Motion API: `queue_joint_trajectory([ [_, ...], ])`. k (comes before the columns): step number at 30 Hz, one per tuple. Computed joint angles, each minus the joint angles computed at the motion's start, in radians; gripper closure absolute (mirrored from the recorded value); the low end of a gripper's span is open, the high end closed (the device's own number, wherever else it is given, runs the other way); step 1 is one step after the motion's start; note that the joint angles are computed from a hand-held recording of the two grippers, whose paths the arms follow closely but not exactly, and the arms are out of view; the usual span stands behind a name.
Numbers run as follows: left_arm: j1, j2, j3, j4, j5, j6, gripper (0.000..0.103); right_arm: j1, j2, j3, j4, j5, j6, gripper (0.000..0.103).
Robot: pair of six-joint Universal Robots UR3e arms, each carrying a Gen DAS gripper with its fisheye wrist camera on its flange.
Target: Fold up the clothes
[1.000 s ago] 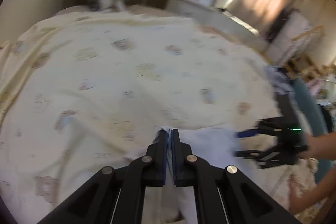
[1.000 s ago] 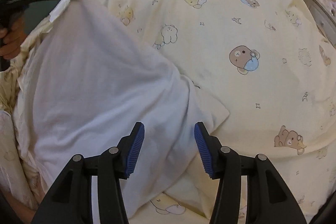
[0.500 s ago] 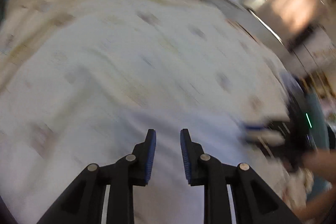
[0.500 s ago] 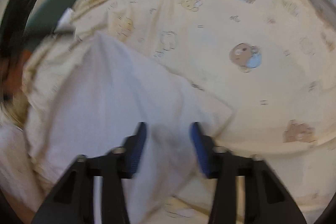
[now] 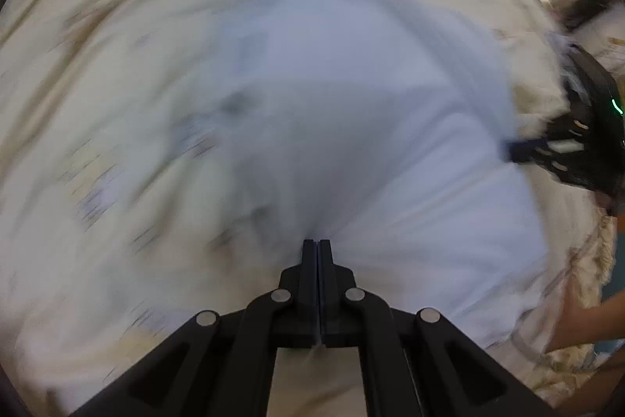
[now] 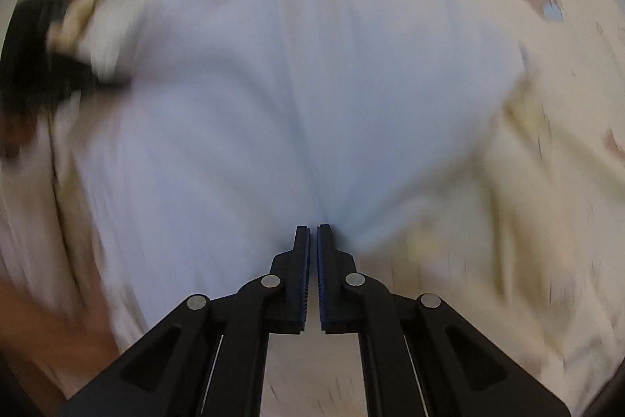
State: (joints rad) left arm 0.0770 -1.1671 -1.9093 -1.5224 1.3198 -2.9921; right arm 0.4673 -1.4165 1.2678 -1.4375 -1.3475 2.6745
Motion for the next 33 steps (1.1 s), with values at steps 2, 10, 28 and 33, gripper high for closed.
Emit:
queue_joint_trajectory([
  [2,0.040,0.067,0.011,-0.069,-0.015,0.009,0.101,-0.009,-0.064,0.033,0.011,0.001,-0.015,0.098],
  [10,-0.166,-0.126,0.090,0.098,-0.086,-0.160,0.100,0.087,-0.090,0.096,-0.079,0.198,0.098,0.098],
  [28,-0.077,-0.254,0.204,0.257,-0.094,-0.172,0.101,0.017,-0.029,-0.002,-0.165,0.166,0.056,0.098],
  [33,-0.187,-0.592,0.437,0.391,-0.076,-0.243,0.101,-0.010,0.162,-0.070,-0.351,0.143,0.221,0.098],
])
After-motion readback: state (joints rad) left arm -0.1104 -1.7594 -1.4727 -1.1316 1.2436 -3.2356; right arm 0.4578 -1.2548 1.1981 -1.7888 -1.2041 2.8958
